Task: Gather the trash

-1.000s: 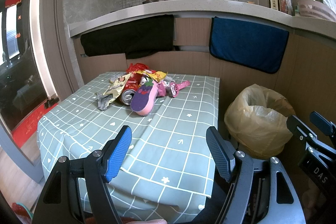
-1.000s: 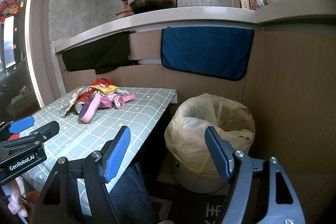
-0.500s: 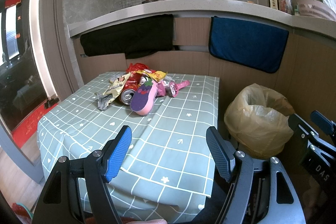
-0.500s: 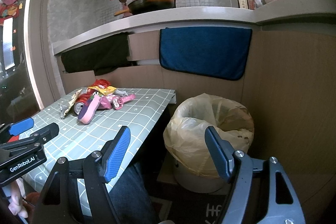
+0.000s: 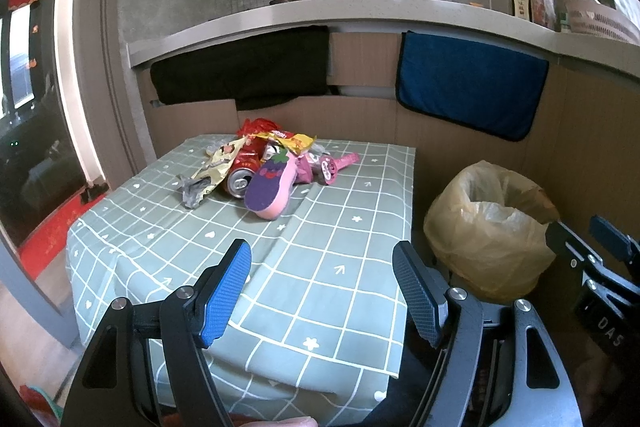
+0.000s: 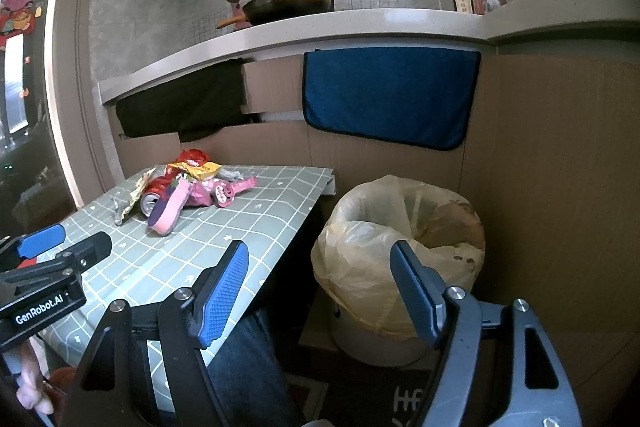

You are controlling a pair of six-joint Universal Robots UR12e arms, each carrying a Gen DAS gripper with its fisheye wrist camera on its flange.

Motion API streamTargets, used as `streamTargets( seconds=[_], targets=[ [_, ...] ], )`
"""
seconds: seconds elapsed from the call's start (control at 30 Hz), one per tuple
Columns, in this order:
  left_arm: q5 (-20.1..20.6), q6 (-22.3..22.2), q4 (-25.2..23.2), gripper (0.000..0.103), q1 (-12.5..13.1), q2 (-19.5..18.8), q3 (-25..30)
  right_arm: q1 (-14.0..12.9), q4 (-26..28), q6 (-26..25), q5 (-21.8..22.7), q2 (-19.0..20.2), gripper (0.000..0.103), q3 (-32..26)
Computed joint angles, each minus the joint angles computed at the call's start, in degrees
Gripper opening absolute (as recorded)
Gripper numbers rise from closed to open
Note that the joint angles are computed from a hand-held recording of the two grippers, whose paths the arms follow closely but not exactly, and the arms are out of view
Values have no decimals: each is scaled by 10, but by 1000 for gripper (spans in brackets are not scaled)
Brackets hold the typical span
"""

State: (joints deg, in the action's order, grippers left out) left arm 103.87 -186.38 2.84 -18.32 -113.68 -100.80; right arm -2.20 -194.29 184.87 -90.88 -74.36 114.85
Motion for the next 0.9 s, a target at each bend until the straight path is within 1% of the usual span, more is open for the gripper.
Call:
streamTargets(
  seconds=[0.13, 0.23, 0.33, 0.37, 0.47, 0.53, 0.63, 0.73, 0.8, 0.83, 0.9],
  targets=[
    [-39, -33, 4, 73, 16, 0, 3, 2, 3, -11, -5, 5, 71, -7],
    [-29, -34, 12, 73, 23, -7, 12, 2, 14, -23, 1, 14, 71, -22],
    [-43, -47, 9, 73, 39, -13, 22, 2, 29, -27, 17, 24, 71, -39],
    [-45, -48, 9, 73, 45, -16, 26, 2, 35, -29, 24, 29, 71, -48],
    [-52, -29, 23, 73, 65, -31, 38, 6, 50, -34, 37, 42, 71, -70],
    [-56, -30, 26, 71, 78, -39, 44, 9, 61, -39, 42, 52, 71, -84],
    [-88, -46, 10, 67, 101, -48, 53, 15, 87, -49, 50, 68, 71, -108],
    [-130, -73, -20, 66, 124, -56, 64, 21, 117, -62, 60, 85, 71, -134],
    [-140, -87, -35, 66, 131, -62, 70, 23, 139, -69, 74, 97, 71, -152],
    [-152, -95, -42, 66, 135, -66, 75, 24, 153, -70, 82, 104, 71, -164],
    [-180, -96, -53, 66, 139, -72, 83, 24, 169, -62, 98, 116, 71, -183]
  ],
)
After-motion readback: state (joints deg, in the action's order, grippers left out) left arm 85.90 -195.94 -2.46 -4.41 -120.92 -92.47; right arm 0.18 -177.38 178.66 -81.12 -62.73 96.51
